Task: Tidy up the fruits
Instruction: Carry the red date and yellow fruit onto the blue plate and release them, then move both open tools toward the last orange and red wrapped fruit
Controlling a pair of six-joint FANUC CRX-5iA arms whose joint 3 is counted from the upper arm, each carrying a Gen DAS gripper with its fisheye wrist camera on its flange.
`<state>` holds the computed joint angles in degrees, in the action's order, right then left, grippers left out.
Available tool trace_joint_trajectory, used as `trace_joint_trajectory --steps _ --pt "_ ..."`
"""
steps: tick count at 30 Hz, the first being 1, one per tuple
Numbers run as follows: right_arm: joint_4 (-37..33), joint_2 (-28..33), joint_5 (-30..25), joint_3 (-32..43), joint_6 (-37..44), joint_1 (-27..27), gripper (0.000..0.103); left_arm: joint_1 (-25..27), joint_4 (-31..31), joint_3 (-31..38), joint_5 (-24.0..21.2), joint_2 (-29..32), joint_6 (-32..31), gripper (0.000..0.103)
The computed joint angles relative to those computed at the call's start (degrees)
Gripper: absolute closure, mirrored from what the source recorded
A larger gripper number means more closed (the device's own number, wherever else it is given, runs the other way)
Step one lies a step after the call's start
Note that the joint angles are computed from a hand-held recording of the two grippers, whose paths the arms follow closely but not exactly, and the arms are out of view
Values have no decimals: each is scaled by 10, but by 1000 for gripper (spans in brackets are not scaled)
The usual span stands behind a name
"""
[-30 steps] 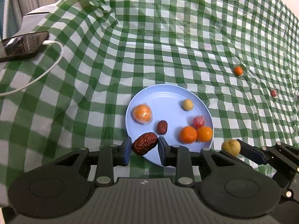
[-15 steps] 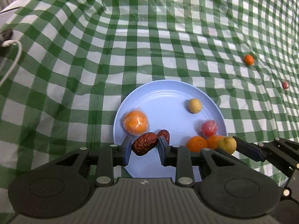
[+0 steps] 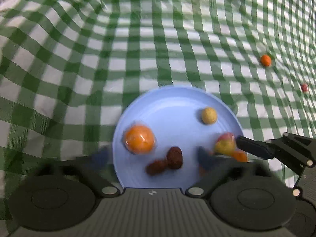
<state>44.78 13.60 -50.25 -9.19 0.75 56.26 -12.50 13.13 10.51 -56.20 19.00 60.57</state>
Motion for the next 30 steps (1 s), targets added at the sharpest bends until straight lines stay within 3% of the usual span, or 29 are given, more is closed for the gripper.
trace_joint_trajectory --steps 3,6,14,30 --pt "7 -10 -20 -2 -16 11 18 5 11 -15 4 -18 -25 0" --pt "1 -23 -43 -3 -11 30 10 10 7 -30 -4 -39 -32 0" --pt "-21 -52 -98 3 -34 95 3 43 0 -88 -43 -113 -35 0" --pt "78 -69 -214 -2 -131 188 1 98 69 -200 -18 -257 -85 0"
